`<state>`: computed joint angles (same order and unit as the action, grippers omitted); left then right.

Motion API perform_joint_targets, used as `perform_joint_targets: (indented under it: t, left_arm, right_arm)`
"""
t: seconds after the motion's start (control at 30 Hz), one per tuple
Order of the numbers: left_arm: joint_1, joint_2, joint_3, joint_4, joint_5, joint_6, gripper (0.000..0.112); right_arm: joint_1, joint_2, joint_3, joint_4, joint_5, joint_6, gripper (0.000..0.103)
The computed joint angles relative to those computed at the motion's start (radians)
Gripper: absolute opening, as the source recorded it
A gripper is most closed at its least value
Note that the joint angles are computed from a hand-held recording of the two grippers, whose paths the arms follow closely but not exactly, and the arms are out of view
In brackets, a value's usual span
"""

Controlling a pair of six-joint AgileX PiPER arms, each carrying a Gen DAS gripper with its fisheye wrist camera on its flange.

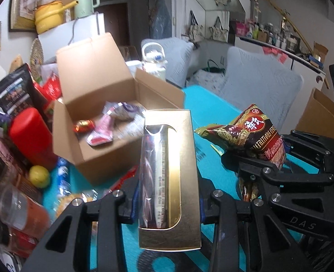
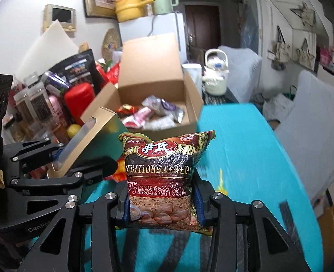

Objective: Organize snacks
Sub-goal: 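Carry the gold box and cereal bag with both tools over the box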

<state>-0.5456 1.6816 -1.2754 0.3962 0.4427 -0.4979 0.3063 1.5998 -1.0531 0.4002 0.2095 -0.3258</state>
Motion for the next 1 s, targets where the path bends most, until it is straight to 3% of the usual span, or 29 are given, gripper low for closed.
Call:
perform_joint_targets:
  t: [0.2, 0.6, 0.8, 1.0]
  left_arm:
    - [0.062, 0.02, -0.073, -0.018, -0.003, 0.038, 0.037]
    - [0.16, 0.186, -0.343, -0.056, 0.049, 0.099, 0.037]
    - [0.211, 0.334, -0.564, -0.07, 0.12, 0.123, 0.037]
    - [0.252, 0.523, -0.847, -0.064, 0.233, 0.126, 0.037]
  right_arm:
    - [0.001, 0.071, -0.154, 0.064, 0.05, -0.095, 0.041]
    - [-0.002, 0.287, -0.516, -0.029, 0.137, -0.058, 0.041]
    - [-0.013, 0.443, -0.76, -0.069, 0.221, -0.026, 0.041]
    - [-0.025, 0.66, -1.117, -0.147, 0.379, 0.067, 0.041]
